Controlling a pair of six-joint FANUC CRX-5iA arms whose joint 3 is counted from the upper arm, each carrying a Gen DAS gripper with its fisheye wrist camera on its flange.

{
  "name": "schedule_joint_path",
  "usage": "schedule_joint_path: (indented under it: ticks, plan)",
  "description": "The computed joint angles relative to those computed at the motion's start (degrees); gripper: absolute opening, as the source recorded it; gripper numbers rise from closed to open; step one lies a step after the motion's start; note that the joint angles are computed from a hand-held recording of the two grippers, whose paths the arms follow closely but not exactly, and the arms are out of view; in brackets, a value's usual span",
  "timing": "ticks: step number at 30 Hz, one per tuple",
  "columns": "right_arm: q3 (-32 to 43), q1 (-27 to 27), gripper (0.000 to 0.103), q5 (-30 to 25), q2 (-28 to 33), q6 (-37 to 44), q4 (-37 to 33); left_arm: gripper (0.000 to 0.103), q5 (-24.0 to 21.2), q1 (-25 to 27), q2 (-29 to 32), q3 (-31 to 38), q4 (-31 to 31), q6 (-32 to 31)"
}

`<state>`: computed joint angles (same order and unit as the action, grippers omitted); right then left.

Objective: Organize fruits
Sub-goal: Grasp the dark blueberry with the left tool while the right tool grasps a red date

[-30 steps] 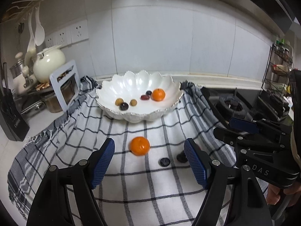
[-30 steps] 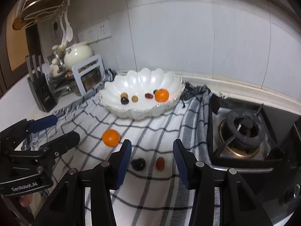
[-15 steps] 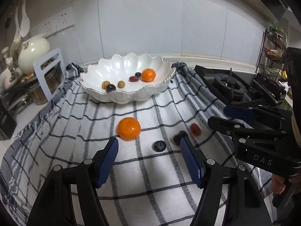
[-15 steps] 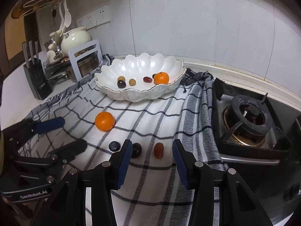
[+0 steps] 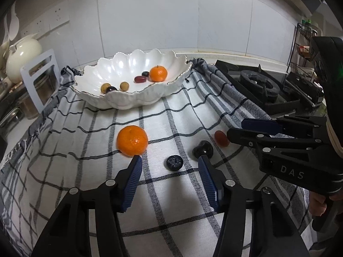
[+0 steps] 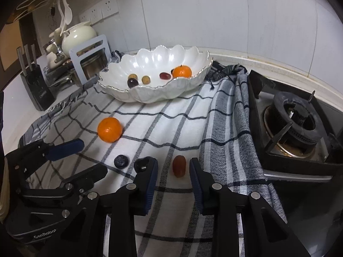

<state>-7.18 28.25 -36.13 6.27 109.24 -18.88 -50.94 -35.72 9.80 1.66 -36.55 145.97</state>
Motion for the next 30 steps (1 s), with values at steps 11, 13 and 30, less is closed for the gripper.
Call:
schedule_joint_path:
  ticks: [11,13,30]
  plan:
    - [2.3,-0.5,0.028,-2.0,2.9,0.2,-0.5,0.039,2.0,2.2,1.8,0.1,3.5,-4.1]
    - [2.5,-0.4,0.028,-2.2,3.2,-0.1,-0.3,0.038,2.5,2.7,2.1,-0.1,4.5,-4.8]
    - [5.1,-1.1,0.023,-4.9,6.1,0.0,-1.3,0.028,3.6,4.7,4.5,0.4,8.9,-8.1]
